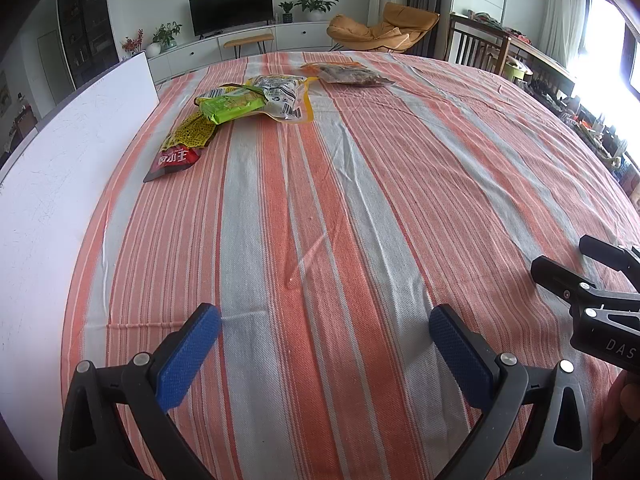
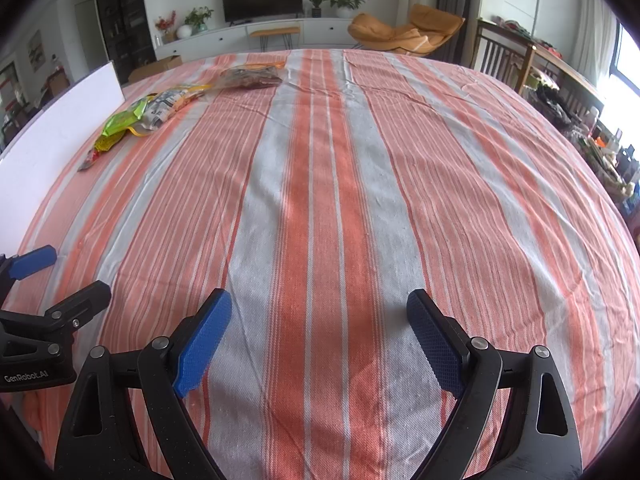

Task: Organize snacks

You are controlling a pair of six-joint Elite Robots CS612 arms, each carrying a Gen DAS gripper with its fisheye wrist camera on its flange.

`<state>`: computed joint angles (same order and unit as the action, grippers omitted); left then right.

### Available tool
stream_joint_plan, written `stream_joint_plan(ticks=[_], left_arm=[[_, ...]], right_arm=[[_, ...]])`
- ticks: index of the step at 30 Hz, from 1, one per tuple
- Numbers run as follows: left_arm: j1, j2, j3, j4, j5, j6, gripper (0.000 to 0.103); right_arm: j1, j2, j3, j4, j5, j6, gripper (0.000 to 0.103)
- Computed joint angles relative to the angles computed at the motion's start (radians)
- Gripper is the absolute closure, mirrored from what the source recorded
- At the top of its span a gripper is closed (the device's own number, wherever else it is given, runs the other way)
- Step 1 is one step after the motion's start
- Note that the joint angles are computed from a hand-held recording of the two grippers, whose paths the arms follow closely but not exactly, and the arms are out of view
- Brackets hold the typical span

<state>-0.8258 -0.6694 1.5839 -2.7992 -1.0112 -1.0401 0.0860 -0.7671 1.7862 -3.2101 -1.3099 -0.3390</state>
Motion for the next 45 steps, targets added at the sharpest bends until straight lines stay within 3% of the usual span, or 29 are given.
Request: stream_joint_plan(ticks=[10,13,14,18,20,23,25,28,31,36,38,40,45], left_arm=[[-0.001,-0.002,0.003,0.001,0.0,0.0,0.0],[0.002,-0.015,0.026,-0.025,-0.044,0.064,0.0],[0.005,-0.019,0.036,-0.035,-0.053,0.077,0.0],[0.0,-0.036,0.095,-0.083,-0.019,0.045,0.0],[-0.001,-0.039,0.102,-0.085,-0.012,0.028,0.0],[-0.001,-0.037,0.098,-0.078,-0.01,0.03,0.0],[-0.001,-0.037,0.099,-0.079,-0.011,0.031,0.0],[-0.001,-0.037,0.098,-0.079,-0.011,0.03,0.0],[-0.001,-0.037,0.098,-0.078,-0.011,0.03,0.0],[0.0,-0.037,0.097,-0.077,-0.011,0.03,0.0],[0.0,-0.037,0.097,-0.077,-0.01,0.03,0.0],[0.0,-0.037,0.097,-0.076,-0.01,0.03,0.0],[0.0,-0.037,0.097,-0.077,-0.011,0.03,0.0]], right_arm=[[-0.001,-0.001,0.001,-0.001,0.001,0.0,0.012],[-0.001,-0.002,0.001,0.005,0.001,-0.004,0.01],[-0.003,-0.003,-0.002,0.023,0.011,-0.014,0.004],[0.013,-0.002,-0.067,0.173,0.023,-0.099,0.003],[0.026,0.007,-0.138,0.301,0.057,-0.059,0.003],[0.044,0.038,-0.259,0.431,0.203,0.069,0.004],[0.073,0.073,-0.358,0.515,0.251,0.12,0.004],[0.142,0.145,-0.54,0.678,0.191,0.127,0.005],[0.195,0.203,-0.657,0.698,0.118,0.128,0.006],[0.246,0.275,-0.798,0.838,-0.01,0.088,0.006],[0.254,0.268,-0.774,0.804,-0.036,0.04,0.018],[0.25,0.241,-0.717,0.763,-0.01,-0.017,0.041],[0.237,0.153,-0.563,0.757,-0.039,-0.194,0.042]])
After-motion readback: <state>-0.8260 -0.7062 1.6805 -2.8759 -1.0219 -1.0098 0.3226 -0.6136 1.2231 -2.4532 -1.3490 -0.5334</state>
